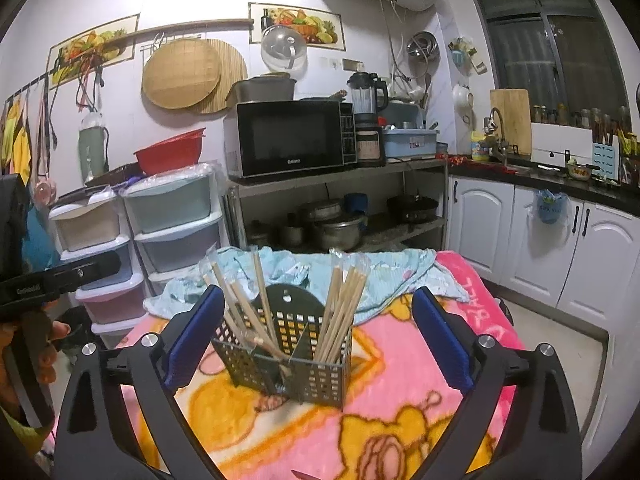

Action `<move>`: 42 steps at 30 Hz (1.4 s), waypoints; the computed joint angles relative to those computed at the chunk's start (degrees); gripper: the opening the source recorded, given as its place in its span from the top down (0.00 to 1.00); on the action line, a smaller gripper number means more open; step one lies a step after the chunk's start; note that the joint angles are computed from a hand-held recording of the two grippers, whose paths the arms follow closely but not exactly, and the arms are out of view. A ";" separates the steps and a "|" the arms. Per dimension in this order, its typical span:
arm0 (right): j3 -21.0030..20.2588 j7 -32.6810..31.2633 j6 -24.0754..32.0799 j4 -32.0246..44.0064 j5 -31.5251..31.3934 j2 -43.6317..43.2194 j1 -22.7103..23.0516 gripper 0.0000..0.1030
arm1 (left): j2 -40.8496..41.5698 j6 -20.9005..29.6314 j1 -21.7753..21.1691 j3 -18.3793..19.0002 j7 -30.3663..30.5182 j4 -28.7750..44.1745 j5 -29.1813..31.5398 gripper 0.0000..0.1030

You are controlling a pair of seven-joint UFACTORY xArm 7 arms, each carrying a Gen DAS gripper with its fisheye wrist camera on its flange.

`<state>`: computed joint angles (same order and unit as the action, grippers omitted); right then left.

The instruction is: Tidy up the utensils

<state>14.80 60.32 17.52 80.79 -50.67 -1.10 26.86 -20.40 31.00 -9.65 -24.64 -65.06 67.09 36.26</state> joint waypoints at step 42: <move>10.30 9.83 -0.98 -22.38 -6.07 -10.09 -6.38 0.08 | 0.20 10.14 -8.14 -5.81 -13.95 -11.56 7.94 0.10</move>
<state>25.09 70.14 16.54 58.41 -56.74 -11.19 20.47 -20.20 41.14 -17.79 -30.45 -79.01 55.54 44.19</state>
